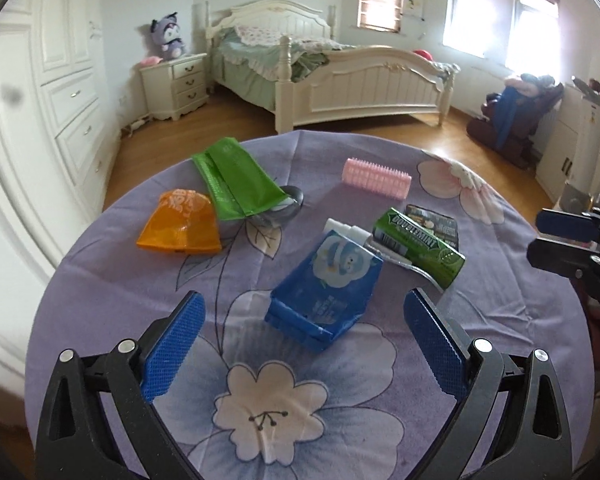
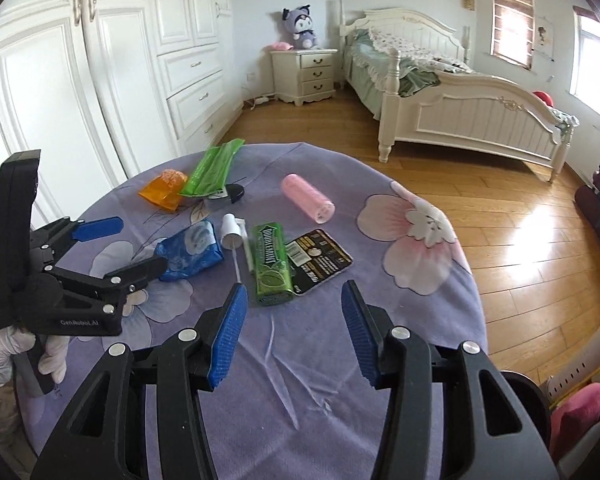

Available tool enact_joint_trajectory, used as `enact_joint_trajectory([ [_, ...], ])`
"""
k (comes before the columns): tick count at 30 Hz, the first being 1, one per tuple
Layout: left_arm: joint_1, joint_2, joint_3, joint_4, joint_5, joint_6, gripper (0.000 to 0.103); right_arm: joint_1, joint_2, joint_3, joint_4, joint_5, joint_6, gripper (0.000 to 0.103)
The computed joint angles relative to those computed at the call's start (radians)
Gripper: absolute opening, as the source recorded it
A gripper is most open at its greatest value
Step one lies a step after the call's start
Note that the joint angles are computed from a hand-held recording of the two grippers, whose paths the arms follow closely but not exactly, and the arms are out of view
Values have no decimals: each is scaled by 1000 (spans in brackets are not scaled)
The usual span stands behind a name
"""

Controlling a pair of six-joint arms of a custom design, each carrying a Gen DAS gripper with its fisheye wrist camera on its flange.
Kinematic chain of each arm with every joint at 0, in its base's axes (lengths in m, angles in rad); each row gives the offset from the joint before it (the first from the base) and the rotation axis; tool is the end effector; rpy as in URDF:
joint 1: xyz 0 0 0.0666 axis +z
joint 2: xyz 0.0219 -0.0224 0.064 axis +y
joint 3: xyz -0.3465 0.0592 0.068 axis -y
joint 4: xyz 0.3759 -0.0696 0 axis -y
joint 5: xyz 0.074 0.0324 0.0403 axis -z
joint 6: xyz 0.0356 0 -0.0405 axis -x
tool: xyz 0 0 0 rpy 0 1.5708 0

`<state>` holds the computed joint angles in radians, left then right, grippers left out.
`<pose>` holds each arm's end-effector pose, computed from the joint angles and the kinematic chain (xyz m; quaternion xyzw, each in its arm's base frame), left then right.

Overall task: Collect trash
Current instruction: 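Grasp the blue tissue packet with the left tool while the right tool grasps the green Doublemint gum pack, then carry the tissue packet and gum pack over the black bin and release both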

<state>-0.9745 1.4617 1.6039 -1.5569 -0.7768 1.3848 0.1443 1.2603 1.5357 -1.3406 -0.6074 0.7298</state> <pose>0.2669 -0.3496 0.4375 -0.2169 0.8973 0.0772 0.3765 0.3854 0.0761 0.4931 -0.4588 0.8054 0.2084 0.3121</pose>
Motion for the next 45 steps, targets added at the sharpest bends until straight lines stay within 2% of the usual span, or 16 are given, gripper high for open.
enact_joint_trajectory([
  [4, 29, -10, -28, 44, 37, -77, 98, 64, 32, 7, 1, 60, 2, 42],
  [10, 65, -16, -47, 86, 63, -159, 98, 117, 74, 15, 14, 98, -16, 42],
  [14, 93, -45, -86, 175, 125, -224, 97, 130, 98, 25, 17, 130, -23, 42],
  [17, 109, -62, -110, 220, 163, -245, 86, 142, 101, 15, 29, 161, -21, 39],
  [19, 119, -69, -122, 237, 190, -251, 74, 151, 101, 5, 41, 188, -22, 37],
  [20, 118, -69, -122, 237, 183, -249, 72, 153, 98, -3, 51, 192, -29, 37],
  [22, 122, -66, -122, 235, 178, -245, 56, 153, 87, -22, 73, 192, -44, 36],
  [25, 123, -73, -130, 245, 176, -241, 49, 156, 69, -41, 95, 199, -65, 32],
  [31, 109, -119, -175, 299, 143, -220, 41, 110, 47, -57, 76, 127, -117, 31],
  [33, 88, -125, -176, 297, 114, -213, 41, 80, 33, -64, 61, 73, -136, 30],
  [35, 71, -145, -191, 333, 109, -203, 41, 51, 9, -81, 60, 34, -158, 30],
  [38, 46, -143, -177, 344, 90, -195, 41, 6, -32, -116, 70, -17, -182, 30],
  [42, 16, -114, -127, 375, 77, -227, 41, -57, -86, -162, 108, -60, -227, 30],
  [45, -8, -79, -81, 414, 66, -282, 41, -105, -118, -191, 135, -91, -280, 30],
])
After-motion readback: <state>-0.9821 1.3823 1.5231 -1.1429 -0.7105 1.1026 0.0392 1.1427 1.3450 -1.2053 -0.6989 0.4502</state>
